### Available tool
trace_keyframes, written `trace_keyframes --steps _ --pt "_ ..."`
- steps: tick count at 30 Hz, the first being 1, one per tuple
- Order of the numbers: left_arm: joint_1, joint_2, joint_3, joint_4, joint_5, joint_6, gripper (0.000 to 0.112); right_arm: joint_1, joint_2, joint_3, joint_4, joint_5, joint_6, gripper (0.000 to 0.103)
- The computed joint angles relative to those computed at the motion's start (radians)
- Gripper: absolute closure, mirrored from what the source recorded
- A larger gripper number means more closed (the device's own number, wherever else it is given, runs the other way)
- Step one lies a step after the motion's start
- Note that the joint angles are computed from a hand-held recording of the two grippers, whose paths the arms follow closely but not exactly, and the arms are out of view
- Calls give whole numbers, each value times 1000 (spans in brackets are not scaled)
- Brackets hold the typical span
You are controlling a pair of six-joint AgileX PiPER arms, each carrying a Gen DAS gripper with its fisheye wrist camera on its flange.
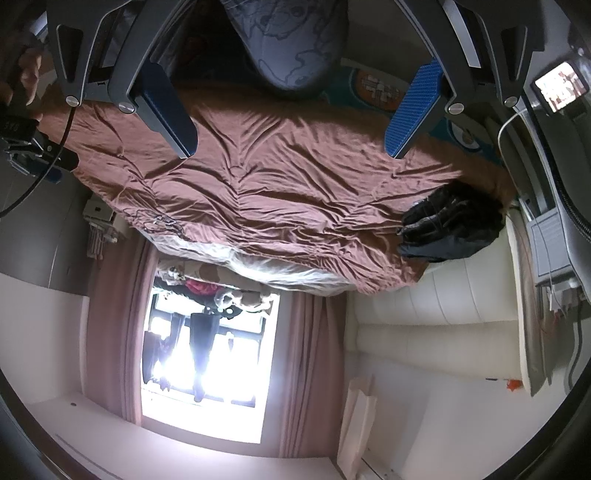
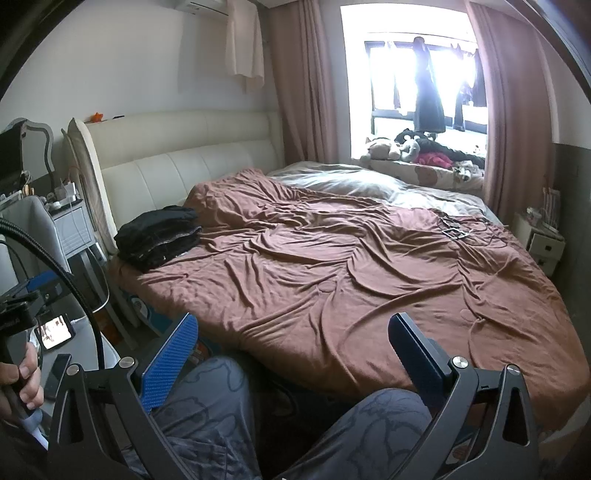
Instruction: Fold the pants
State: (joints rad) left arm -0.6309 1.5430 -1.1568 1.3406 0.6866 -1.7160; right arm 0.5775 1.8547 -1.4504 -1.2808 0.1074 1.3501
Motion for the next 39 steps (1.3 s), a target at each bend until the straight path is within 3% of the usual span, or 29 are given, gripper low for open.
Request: trace_keyframes --steps 14,17,21,39 --pt "-6 -2 -2 -1 12 3 10 2 3 -1 -9 7 11 0" --pt "-12 -5 0 12 25 -8 10 0 -2 0 89 3 -86 0" --pt "-17 -6 -7 9 31 -1 10 11 -4 -6 108 26 -114 0" --pt "-28 -6 -20 -9 32 25 10 13 -37 46 -108 24 105 0"
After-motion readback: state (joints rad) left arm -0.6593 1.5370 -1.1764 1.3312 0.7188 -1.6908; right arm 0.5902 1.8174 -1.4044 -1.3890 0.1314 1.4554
